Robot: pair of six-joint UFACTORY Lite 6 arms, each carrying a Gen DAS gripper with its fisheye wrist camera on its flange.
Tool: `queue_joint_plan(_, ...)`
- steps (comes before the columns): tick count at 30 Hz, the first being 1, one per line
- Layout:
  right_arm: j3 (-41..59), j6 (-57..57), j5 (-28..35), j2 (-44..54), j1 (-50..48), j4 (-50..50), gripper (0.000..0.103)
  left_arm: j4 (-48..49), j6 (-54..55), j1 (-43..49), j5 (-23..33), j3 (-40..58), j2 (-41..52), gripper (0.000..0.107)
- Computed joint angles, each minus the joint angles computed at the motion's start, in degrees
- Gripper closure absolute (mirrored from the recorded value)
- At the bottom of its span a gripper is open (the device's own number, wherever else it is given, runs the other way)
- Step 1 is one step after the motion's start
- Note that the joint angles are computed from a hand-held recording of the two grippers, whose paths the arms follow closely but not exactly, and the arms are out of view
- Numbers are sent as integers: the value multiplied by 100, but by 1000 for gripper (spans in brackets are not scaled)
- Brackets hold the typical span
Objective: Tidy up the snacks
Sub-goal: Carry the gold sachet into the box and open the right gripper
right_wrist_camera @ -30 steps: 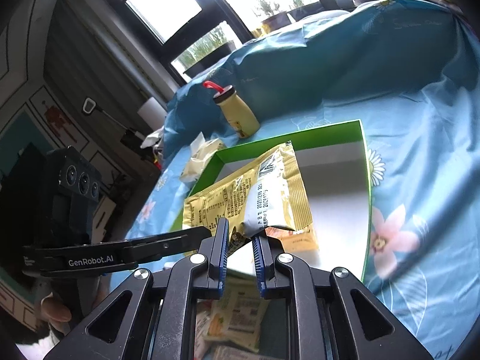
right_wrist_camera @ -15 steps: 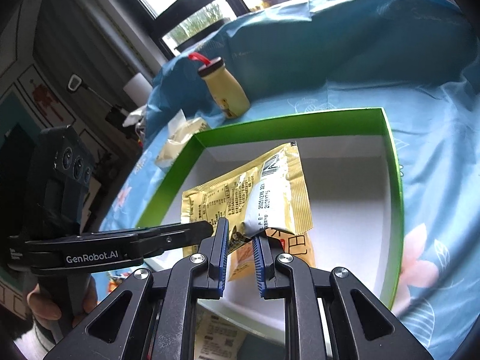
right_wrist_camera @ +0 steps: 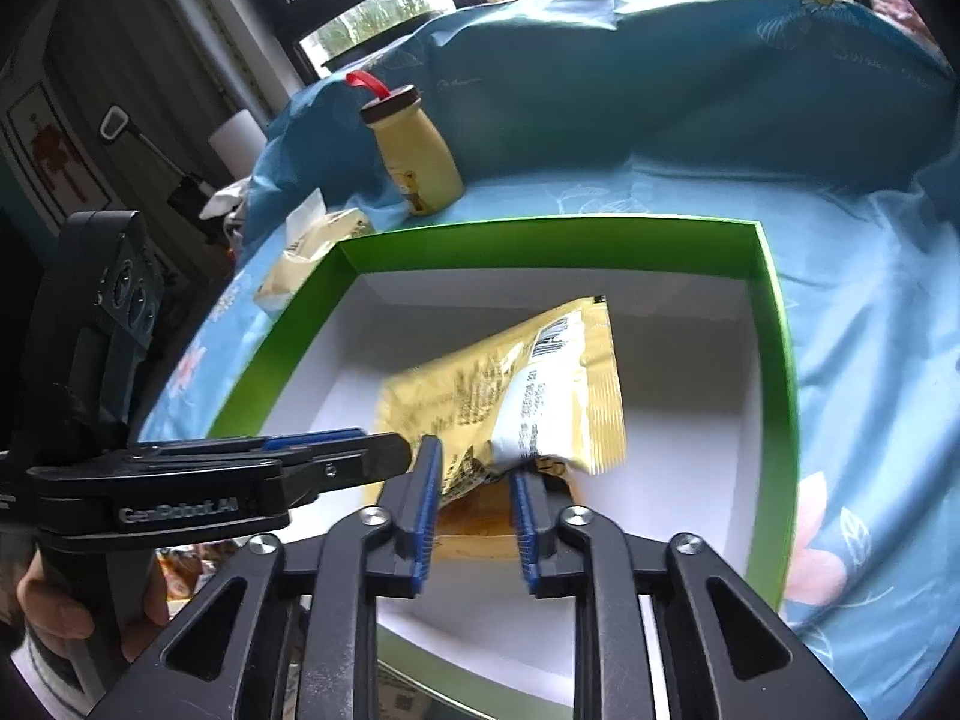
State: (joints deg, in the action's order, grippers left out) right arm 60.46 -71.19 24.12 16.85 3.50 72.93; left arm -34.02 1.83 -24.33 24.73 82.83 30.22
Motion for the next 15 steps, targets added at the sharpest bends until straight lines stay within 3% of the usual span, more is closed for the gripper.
queue_joint_plan(2, -47, -45, -48, -86, -21, 65, 57, -61, 37, 49, -36, -111, -129, 45)
queue_joint_plan(10, -438, -94, -41, -778, -251, 42, 55, 306, -393, -8, -119, -412, -654, 25)
queue_joint_plan(12, -596, -77, 39, -1025, -334, 14, 54, 506, -588, -59, -170, -498, -807, 25)
queue_joint_plan(15, -1007, -175, 131, -1566, -476, 59, 45, 721, -801, -135, -277, -787, -1157, 24)
